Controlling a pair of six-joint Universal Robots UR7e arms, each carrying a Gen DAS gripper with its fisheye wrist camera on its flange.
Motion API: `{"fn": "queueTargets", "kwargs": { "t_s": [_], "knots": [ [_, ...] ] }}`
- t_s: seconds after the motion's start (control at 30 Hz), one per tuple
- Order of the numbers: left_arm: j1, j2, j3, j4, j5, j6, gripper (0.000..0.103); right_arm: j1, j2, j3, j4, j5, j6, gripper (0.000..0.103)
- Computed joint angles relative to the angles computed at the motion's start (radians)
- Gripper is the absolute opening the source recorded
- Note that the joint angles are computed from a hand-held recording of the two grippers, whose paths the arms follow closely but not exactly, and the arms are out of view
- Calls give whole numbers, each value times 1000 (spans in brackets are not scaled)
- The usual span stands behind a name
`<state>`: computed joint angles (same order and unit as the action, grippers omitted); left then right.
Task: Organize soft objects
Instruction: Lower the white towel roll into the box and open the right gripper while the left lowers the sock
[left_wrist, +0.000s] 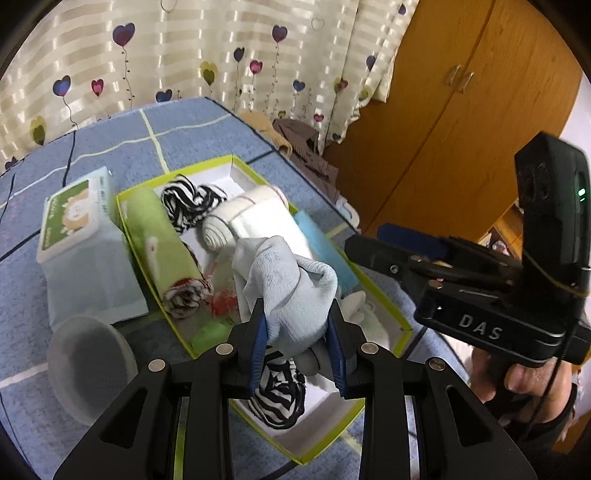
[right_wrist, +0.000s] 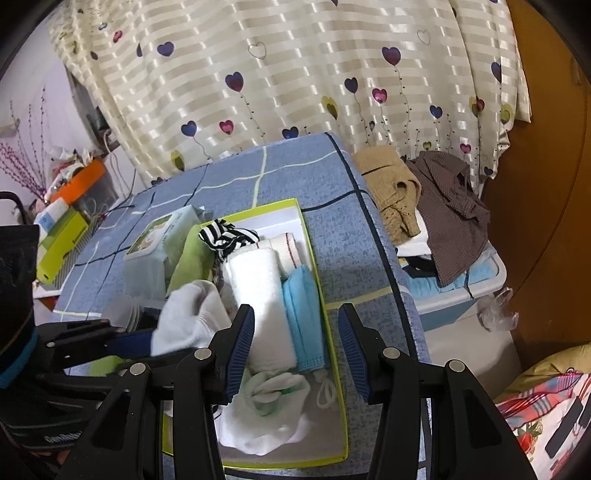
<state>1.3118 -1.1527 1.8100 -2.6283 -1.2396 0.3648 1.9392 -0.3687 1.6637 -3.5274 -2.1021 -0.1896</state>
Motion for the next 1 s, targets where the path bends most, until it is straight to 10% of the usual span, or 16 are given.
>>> {"fn": "queueTargets", "kwargs": {
  "t_s": [1.0],
  "knots": [
    [-4, -60, 43, -58, -22, -10, 48, 22, -4, 12, -14, -16, -4, 47]
  ]
}}
